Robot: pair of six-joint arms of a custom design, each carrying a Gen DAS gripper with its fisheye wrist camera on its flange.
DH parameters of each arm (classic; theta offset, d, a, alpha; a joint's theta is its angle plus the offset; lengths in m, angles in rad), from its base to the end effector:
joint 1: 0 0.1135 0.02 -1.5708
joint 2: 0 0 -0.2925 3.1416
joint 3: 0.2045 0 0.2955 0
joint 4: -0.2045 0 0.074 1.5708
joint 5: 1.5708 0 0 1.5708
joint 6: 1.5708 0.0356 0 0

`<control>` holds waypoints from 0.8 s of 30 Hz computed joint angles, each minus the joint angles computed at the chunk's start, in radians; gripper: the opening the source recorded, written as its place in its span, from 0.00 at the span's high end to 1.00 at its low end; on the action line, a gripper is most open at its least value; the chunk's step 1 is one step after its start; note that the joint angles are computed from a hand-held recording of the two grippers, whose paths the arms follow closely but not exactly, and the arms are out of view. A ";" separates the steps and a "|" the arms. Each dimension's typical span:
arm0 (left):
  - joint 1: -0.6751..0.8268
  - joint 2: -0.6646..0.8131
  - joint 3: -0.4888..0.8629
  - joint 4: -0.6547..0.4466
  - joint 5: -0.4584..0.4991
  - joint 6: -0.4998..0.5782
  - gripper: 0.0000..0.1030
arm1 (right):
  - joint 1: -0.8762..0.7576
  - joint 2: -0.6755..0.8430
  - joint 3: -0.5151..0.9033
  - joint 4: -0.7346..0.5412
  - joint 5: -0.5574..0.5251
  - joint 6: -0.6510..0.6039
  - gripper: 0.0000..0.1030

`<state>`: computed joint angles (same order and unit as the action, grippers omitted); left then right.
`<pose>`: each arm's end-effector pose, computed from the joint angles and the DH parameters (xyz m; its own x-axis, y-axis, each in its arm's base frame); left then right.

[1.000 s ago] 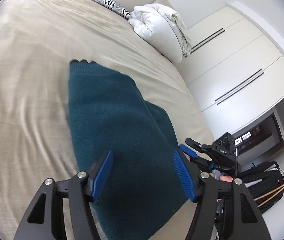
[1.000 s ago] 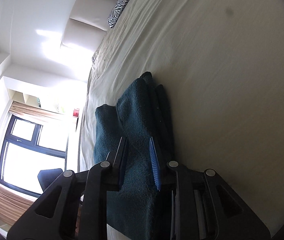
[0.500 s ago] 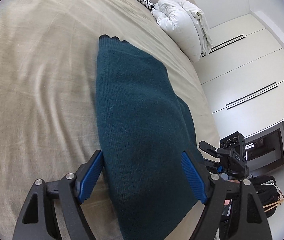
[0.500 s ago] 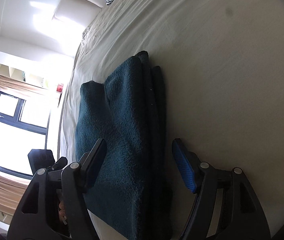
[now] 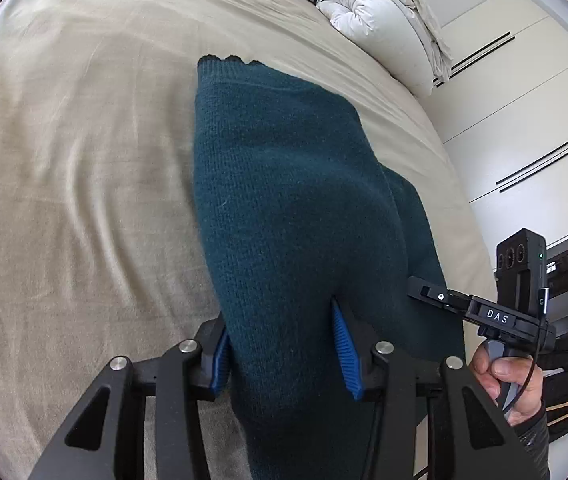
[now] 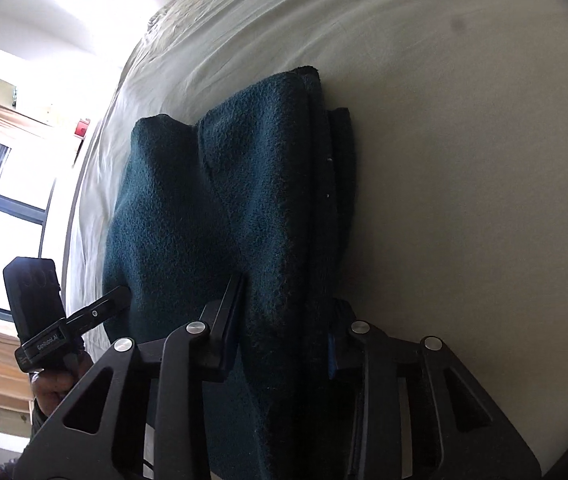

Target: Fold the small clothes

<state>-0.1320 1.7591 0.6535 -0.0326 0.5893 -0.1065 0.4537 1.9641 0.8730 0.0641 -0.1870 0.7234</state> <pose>0.2964 -0.0593 0.0751 -0.9311 0.0345 -0.3632 0.2428 0.8016 -0.5463 0.3344 0.1704 0.0614 -0.9188 0.2756 -0.2825 0.1216 0.8787 0.4617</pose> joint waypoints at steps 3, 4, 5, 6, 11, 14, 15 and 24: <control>-0.035 -0.056 -0.004 -0.039 -0.062 -0.015 0.62 | 0.082 -0.010 0.068 -0.130 0.160 -0.020 0.76; -0.036 -0.079 -0.012 -0.053 -0.071 -0.012 0.64 | 0.104 -0.014 0.084 -0.164 0.202 -0.020 0.78; -0.036 -0.109 -0.023 -0.068 -0.082 -0.006 0.65 | 0.127 -0.019 0.099 -0.193 0.243 -0.017 0.78; -0.038 -0.145 -0.036 -0.086 -0.096 0.001 0.66 | 0.149 -0.028 0.105 -0.211 0.278 -0.011 0.79; -0.045 -0.416 -0.132 -0.200 -0.206 0.069 0.66 | 0.274 -0.106 0.115 -0.296 0.406 0.021 0.80; -0.066 -0.660 -0.214 -0.302 -0.293 0.109 0.66 | 0.375 -0.148 0.127 -0.346 0.489 0.061 0.80; -0.068 -0.750 -0.238 -0.352 -0.313 0.124 0.66 | 0.411 -0.160 0.132 -0.361 0.510 0.078 0.80; 0.312 -1.315 -0.287 -0.906 -0.172 0.468 0.67 | 0.670 -0.205 0.170 -0.460 0.608 0.263 0.80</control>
<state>0.1805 0.4437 0.3665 -0.9386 0.4178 0.3617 1.1236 1.7590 1.0434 -0.3962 0.4209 0.9866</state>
